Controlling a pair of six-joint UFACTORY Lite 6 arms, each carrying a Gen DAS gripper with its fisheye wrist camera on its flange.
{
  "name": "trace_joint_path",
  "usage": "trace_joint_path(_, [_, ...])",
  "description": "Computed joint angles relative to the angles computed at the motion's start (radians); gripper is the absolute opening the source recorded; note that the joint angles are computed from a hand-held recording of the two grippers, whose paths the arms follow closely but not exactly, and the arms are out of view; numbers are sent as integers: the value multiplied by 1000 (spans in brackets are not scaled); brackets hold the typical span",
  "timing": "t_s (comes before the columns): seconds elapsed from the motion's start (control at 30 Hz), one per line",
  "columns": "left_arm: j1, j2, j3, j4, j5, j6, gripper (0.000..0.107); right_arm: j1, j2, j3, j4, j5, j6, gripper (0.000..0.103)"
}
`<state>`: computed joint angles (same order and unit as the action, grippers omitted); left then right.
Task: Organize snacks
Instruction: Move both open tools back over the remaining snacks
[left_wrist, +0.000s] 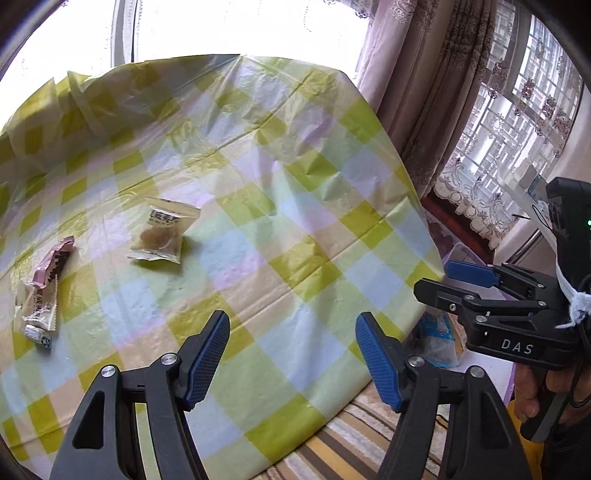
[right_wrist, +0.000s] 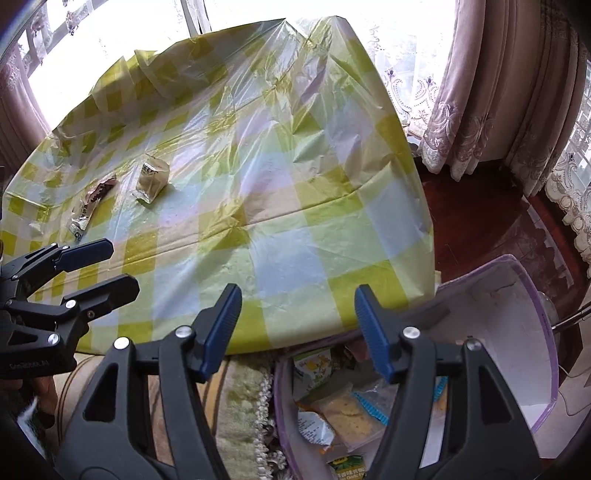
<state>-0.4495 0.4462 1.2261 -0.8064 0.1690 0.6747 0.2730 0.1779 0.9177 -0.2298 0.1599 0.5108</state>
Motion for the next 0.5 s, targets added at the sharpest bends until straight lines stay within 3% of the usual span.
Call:
trace_joint_path(0.2, [192, -13, 6, -143, 0, 161, 71, 106, 149, 244, -195, 43, 297, 72])
trace_joint_path(0.5, [475, 1, -16, -591, 16, 578, 71, 219, 439, 684, -293, 162, 497, 77])
